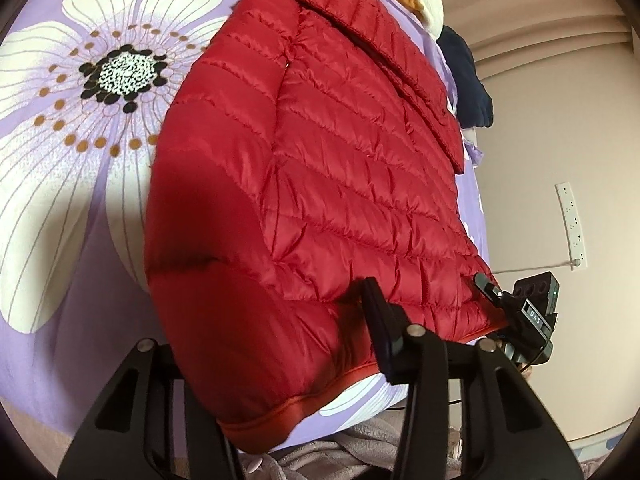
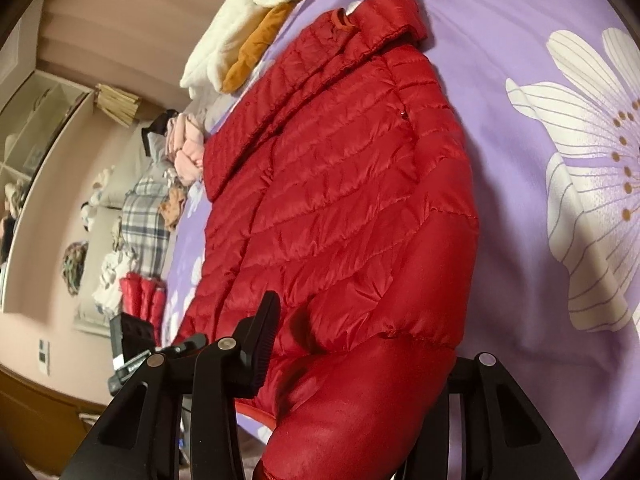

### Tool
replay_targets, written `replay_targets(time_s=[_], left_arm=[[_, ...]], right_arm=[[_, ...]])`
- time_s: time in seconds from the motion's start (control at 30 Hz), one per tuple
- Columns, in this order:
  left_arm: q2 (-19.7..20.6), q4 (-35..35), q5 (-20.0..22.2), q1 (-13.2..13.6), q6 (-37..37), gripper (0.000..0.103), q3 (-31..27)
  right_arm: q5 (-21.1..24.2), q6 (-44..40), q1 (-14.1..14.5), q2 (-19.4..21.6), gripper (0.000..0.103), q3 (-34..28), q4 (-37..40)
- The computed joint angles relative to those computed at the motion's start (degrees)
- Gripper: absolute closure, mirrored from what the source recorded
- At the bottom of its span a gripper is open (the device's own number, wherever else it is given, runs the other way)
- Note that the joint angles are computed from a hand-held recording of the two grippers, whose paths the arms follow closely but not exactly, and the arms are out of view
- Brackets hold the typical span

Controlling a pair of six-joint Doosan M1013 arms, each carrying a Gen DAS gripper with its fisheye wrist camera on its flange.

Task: Fold large clothes

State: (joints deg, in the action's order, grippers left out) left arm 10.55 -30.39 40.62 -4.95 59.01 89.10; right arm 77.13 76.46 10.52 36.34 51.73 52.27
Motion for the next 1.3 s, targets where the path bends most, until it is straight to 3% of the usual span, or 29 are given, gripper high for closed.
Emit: replay_targets(time_s=[0.43,0.93,1.0,1.27,1.3], left_arm=[[-0.2,-1.1,-0.2,0.1,0.9,0.061,0.5],[-1.5,-5.1,-1.5,0.5,1.9,0.061,2.2],[-1.6,-4.7,-1.8,0.5,0.6,0.070,2.3],[-2.5,-2.6,-4.5,0.2,-3.4,0.080,3.2],[-2.5,-2.2,-4.6,0.1,-4.0,0.081,3.2]], right_arm=[[-1.2,4.5,-0.6,0.5,0.060,0.1,-2.0],[2.5,5.7,-2.6,0.7,0.055,0.6,1.5],[2.5,5.6,-2.9,0.5,0.055,1.2,2.2],[0.5,4.5,-2.9,-0.9,0.056,3.6,2.1],[-0.2,3.9,-2.8,-1.2,0.060,3.9,2.1]])
